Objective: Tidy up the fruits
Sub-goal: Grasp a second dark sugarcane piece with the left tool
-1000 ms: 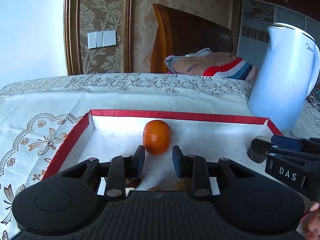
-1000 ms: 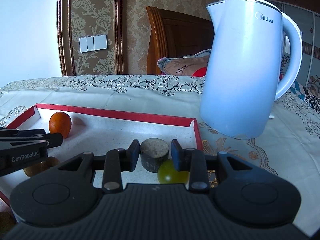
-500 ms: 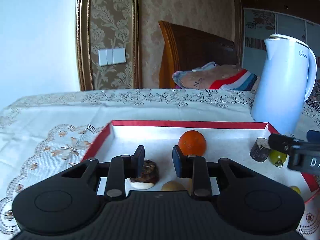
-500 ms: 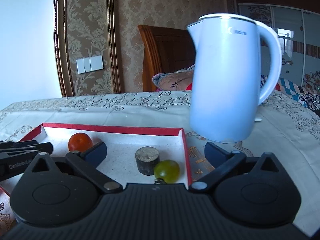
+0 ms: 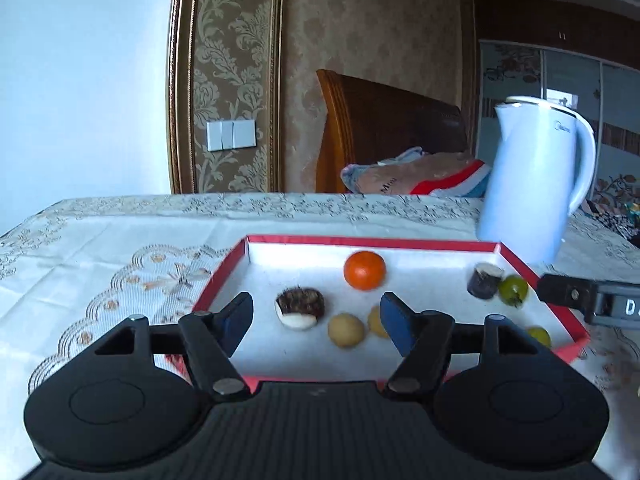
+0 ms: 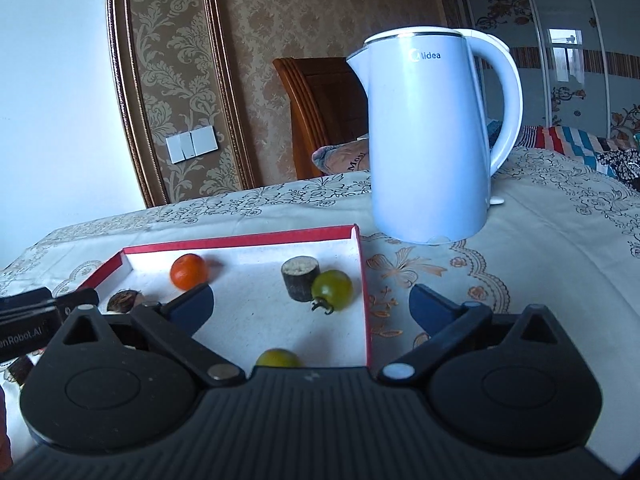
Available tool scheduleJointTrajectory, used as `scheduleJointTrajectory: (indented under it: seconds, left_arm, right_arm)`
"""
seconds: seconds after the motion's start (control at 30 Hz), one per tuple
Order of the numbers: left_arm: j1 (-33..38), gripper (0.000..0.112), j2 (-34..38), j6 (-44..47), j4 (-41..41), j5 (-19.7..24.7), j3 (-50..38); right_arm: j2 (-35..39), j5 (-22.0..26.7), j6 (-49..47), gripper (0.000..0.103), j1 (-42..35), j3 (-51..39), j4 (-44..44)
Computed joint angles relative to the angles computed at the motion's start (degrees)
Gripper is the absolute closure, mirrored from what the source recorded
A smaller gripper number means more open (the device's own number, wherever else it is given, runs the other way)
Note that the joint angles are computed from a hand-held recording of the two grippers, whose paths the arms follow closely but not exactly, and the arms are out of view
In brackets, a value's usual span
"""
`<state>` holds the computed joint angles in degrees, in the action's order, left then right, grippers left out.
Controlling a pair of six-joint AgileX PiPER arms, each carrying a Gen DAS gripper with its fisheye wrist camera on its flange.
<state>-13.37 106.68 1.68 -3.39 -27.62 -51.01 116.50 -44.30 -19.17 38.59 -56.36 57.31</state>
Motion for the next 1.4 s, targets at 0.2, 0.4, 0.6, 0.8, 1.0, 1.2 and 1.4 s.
scheduleJointTrajectory:
  seconds: [0.2, 0.4, 0.6, 0.8, 1.0, 1.2, 1.4]
  left_arm:
    - [-1.47, 0.040, -3.58, 3.32, -2.00, -3.18, 7.24]
    - [-0.59, 0.040, -7.29, 7.15, -3.75, -12.95, 15.59]
    - [8.96, 0.040, -8.32, 4.73, -4.64, -14.70, 18.17]
    - [11.19, 0.040, -7.27, 2.53, -1.74, -8.45, 14.58]
    - [7.70, 0.040, -4.63, 15.01, -9.77, -5.46, 11.28]
    - [10.25, 0.040, -1.94, 11.15, -5.71, 8.22, 4.00]
    - [10.30, 0.039, -0.51, 13.27, -7.71, 11.98, 1.91]
  right_arm:
    - [-1.42, -2.00, 3.49, 0.000, 2.42, 4.11, -1.62]
    - [-1.67, -4.87, 5.36, 0.000, 3.09, 5.62, -0.96]
    - [-1.66, -3.26, 5.13, 0.000, 2.65, 5.34, -1.58]
    - [-3.57, -6.39, 9.94, 0.000, 3.29, 9.72, -3.41]
    - [-5.65, -10.19, 11.77, 0.000, 5.05, 15.15, -4.16]
    - [-7.10, -15.79, 11.53, 0.000, 8.79, 21.49, -0.72]
    - [-8.02, -14.50, 20.55, 0.000, 6.40, 26.79, -7.11]
